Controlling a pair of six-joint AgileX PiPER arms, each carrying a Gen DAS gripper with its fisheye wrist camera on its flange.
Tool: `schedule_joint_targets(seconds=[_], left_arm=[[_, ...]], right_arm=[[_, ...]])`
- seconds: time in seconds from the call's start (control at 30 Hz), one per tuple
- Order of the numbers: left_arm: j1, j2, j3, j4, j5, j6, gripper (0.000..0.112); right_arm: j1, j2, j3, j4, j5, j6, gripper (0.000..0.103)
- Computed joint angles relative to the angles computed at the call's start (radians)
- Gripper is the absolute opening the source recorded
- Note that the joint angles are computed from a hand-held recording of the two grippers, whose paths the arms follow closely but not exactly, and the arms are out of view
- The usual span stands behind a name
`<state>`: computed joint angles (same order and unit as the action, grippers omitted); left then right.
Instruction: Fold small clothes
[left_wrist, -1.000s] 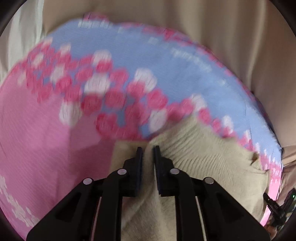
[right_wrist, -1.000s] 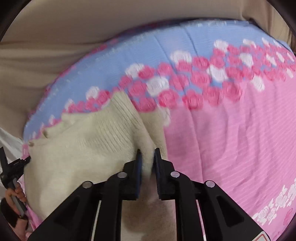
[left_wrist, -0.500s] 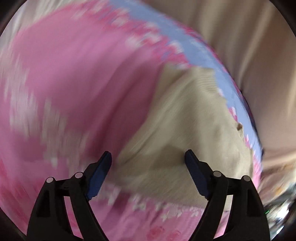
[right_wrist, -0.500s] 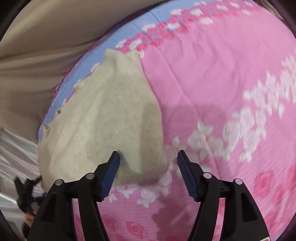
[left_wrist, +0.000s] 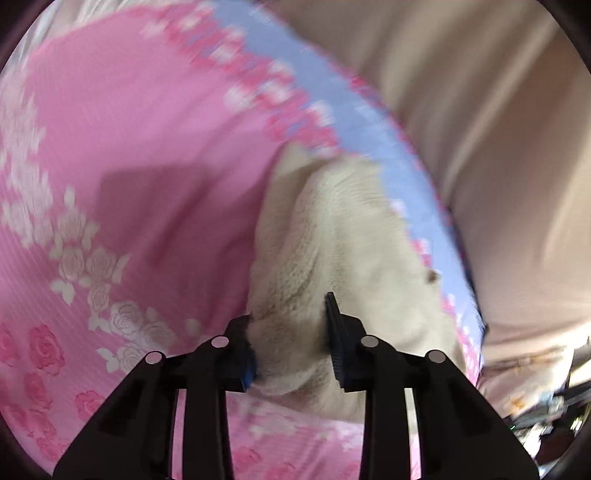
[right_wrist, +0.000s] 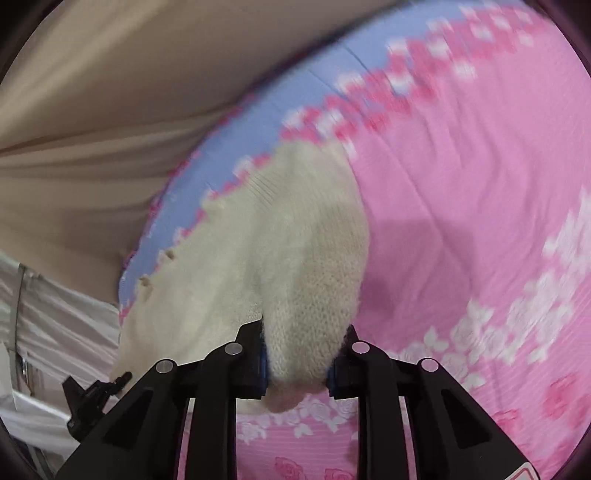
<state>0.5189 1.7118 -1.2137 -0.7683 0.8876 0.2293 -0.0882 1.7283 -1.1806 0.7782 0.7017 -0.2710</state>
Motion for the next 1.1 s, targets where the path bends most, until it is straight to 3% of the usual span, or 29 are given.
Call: schedule_joint_targets(seconds=[0.1, 0.23, 0.37, 0.43, 0.5, 0.53, 0.57, 0.63, 0.67, 0.77, 0.83, 0.9, 0.93, 1.03, 1.1], left_arm=[[0.024, -0.089, 0.035, 0.001, 0.069, 0.014, 0.024], [0.076, -0.191, 0.201, 0.052, 0.112, 0.036, 0.019], [0.066, -0.229, 0.400, 0.140, 0.041, 0.021, 0.018], [0.039, -0.275, 0.413, 0.146, 0.037, -0.014, 0.017], [-0.031, -0.316, 0.356, 0.174, 0.006, -0.035, 0.025], [-0.077, -0.323, 0.315, 0.207, -0.016, -0.057, 0.034], [-0.132, -0.314, 0.263, 0.260, -0.046, -0.092, 0.051], [-0.229, -0.269, 0.152, 0.358, -0.093, -0.167, 0.076], [-0.267, -0.222, 0.089, 0.391, -0.107, -0.197, 0.080], [-0.337, -0.049, -0.068, 0.445, -0.142, -0.208, 0.083], [-0.370, 0.117, -0.209, 0.508, -0.122, -0.240, 0.079], [-0.357, 0.226, -0.290, 0.477, -0.074, -0.178, 0.026], [-0.335, 0.255, -0.298, 0.457, -0.048, -0.164, 0.015], [-0.241, 0.162, -0.169, 0.303, -0.108, -0.083, 0.010], [-0.186, 0.117, -0.106, 0.273, -0.121, -0.046, 0.010]], right_arm=[[-0.026, -0.132, -0.018, -0.185, 0.085, 0.029, 0.018], [-0.181, -0.256, 0.149, -0.228, 0.171, -0.093, 0.018], [-0.211, -0.198, 0.363, -0.353, 0.064, -0.128, 0.025], [-0.255, -0.190, 0.389, -0.308, 0.053, -0.125, 0.028], [-0.243, -0.246, 0.379, -0.338, 0.018, -0.062, 0.034], [-0.214, -0.266, 0.363, -0.397, -0.003, -0.006, 0.037], [-0.182, -0.281, 0.340, -0.464, -0.019, 0.054, 0.043], [-0.156, -0.280, 0.282, -0.481, -0.029, 0.062, 0.051], [-0.149, -0.263, 0.248, -0.465, -0.018, 0.051, 0.055], [-0.104, -0.195, 0.151, -0.456, 0.006, 0.093, 0.055], [-0.071, -0.179, 0.135, -0.448, 0.000, 0.128, 0.055], [-0.026, -0.175, 0.136, -0.466, -0.013, 0.171, 0.055], [-0.008, -0.184, 0.147, -0.472, -0.020, 0.179, 0.055], [0.021, -0.227, 0.164, -0.516, -0.041, 0.209, 0.055], [-0.004, -0.249, 0.182, -0.473, -0.043, 0.168, 0.059]])
